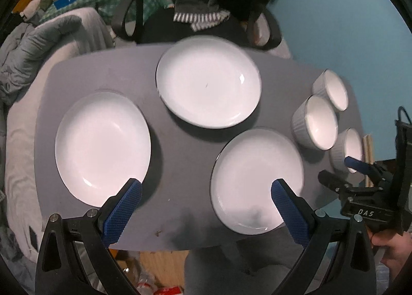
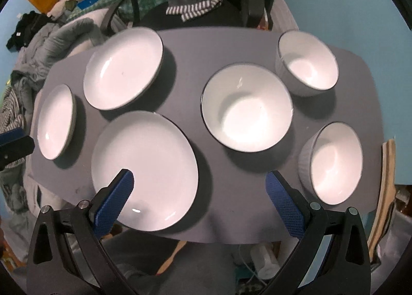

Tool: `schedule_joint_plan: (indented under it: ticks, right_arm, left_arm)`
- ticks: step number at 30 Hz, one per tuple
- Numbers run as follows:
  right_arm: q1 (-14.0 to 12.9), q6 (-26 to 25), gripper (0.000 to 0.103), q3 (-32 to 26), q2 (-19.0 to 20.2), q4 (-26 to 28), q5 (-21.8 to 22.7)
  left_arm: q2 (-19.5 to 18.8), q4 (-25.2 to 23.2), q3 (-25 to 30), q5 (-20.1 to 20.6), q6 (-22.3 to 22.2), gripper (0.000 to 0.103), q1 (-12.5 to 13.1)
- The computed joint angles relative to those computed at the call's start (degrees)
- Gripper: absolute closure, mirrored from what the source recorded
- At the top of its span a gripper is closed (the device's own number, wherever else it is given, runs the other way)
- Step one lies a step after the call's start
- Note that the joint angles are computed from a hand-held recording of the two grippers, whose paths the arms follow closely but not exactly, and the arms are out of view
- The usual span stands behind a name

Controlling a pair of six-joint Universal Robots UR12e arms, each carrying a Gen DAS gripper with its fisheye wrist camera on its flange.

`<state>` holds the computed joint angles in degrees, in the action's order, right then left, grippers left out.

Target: Organize plates and bowls

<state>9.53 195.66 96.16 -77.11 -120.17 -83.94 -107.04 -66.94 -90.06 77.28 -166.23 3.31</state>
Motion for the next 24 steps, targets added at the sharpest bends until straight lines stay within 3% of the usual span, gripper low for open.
schedule_joint_plan:
  ticks: [9, 24]
  right_arm:
    - [-0.49, 0.89, 0.007, 1.02, 0.99, 1.66, 2.50]
    - [-0.93, 1.51, 0.029, 4.71, 0.59, -2.18, 3.81]
  left_arm:
    - [-1.48, -2.32, -0.46, -2.56, 2.11, 0.001, 0.07]
    - [-3.33, -1.84, -1.81, -3.80, 1.92, 0.001, 0.09]
